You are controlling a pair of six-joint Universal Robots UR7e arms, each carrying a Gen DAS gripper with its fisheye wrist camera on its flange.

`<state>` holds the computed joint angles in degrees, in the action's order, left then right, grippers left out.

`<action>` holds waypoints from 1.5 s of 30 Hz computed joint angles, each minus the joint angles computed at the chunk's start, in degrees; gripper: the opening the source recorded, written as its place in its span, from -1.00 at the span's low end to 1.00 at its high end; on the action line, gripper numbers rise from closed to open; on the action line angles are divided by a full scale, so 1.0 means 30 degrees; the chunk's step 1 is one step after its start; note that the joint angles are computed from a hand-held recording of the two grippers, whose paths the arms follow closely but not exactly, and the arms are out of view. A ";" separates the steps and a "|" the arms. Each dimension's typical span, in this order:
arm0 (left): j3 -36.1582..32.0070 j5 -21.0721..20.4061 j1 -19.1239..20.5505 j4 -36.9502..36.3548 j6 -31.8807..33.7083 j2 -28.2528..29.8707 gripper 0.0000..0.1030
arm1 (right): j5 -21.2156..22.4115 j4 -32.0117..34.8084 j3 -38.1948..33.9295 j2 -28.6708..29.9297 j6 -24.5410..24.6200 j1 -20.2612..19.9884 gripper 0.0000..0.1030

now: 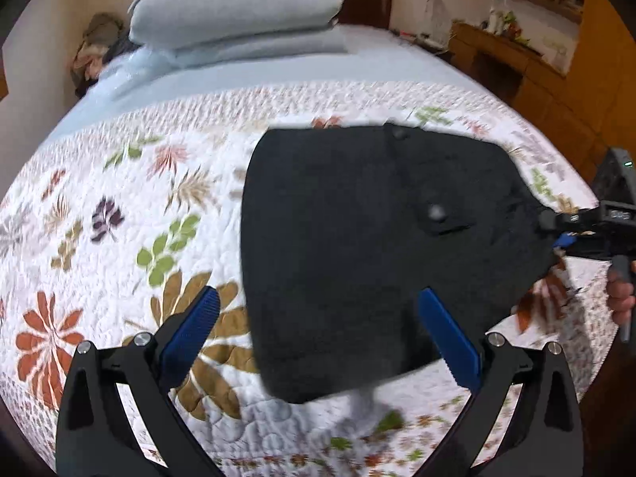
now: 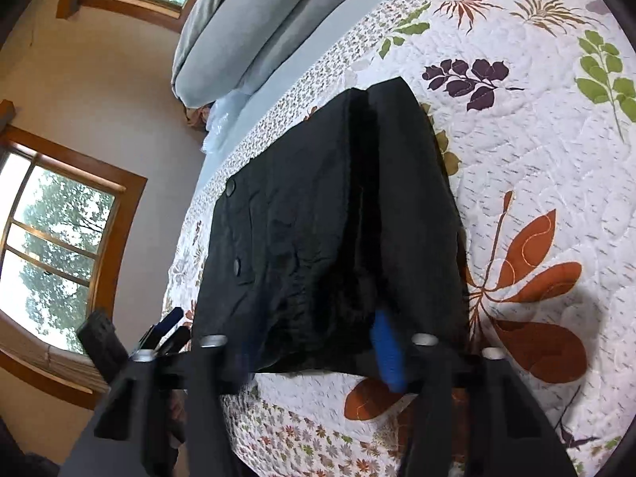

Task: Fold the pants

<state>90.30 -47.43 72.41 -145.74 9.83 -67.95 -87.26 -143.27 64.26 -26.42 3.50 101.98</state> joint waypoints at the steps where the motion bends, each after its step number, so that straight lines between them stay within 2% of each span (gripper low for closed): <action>1: -0.0106 -0.0125 0.0207 0.0254 -0.0331 0.0060 0.95 | -0.0032 -0.0053 0.0022 -0.0002 -0.0195 0.0026 -0.15; 3: -0.0201 -0.0790 0.0563 0.0413 -0.0811 0.0057 0.95 | -0.0060 -0.0184 0.0121 -0.0055 -0.0503 0.0054 -0.21; 9: -0.0540 -0.1323 0.0789 0.0935 -0.1990 0.0216 0.95 | -0.0151 -0.0475 0.0581 -0.0421 -0.0922 0.0094 -0.29; 21: -0.1446 -0.2141 0.1066 0.1630 -0.2361 0.0998 0.95 | -0.0364 -0.0736 0.1125 -0.0702 -0.0631 -0.0129 -0.30; 26: -0.1376 -0.2090 0.1041 0.1441 -0.2112 0.0927 0.95 | -0.0318 -0.0665 0.1196 -0.0755 -0.0607 -0.0166 -0.28; 29: -0.1179 -0.1966 0.0998 0.1401 -0.1965 0.0679 0.95 | -0.0600 -0.0629 0.1201 -0.0844 -0.0547 -0.0114 -0.17; 33: -0.0570 -0.1813 0.1028 0.1150 -0.1862 0.0065 0.95 | -0.2056 -0.1699 0.2226 -0.1607 -0.0611 0.0073 0.04; 34: -0.0459 -0.1897 0.1084 0.1150 -0.1842 -0.0080 0.95 | -0.2793 -0.2034 0.2644 -0.1912 -0.0474 0.0148 0.26; 37: -0.0268 -0.1856 0.1148 0.1259 -0.2088 -0.0383 0.95 | -0.4284 -0.3230 0.3877 -0.2753 -0.0610 0.0385 0.27; 39: -0.0212 -0.1753 0.1104 0.1312 -0.2437 -0.0534 0.95 | -0.3255 -0.3810 0.4513 -0.3182 -0.0651 0.0338 0.27; 43: 0.0208 -0.1347 0.0843 0.1004 -0.2474 -0.0783 0.95 | -0.0837 -0.2621 0.4119 -0.2785 -0.0447 0.0392 0.27; 45: 0.0327 -0.1354 0.0773 0.1134 -0.2647 -0.0882 0.95 | -0.0570 -0.1993 0.3525 -0.2165 -0.0219 0.0536 0.27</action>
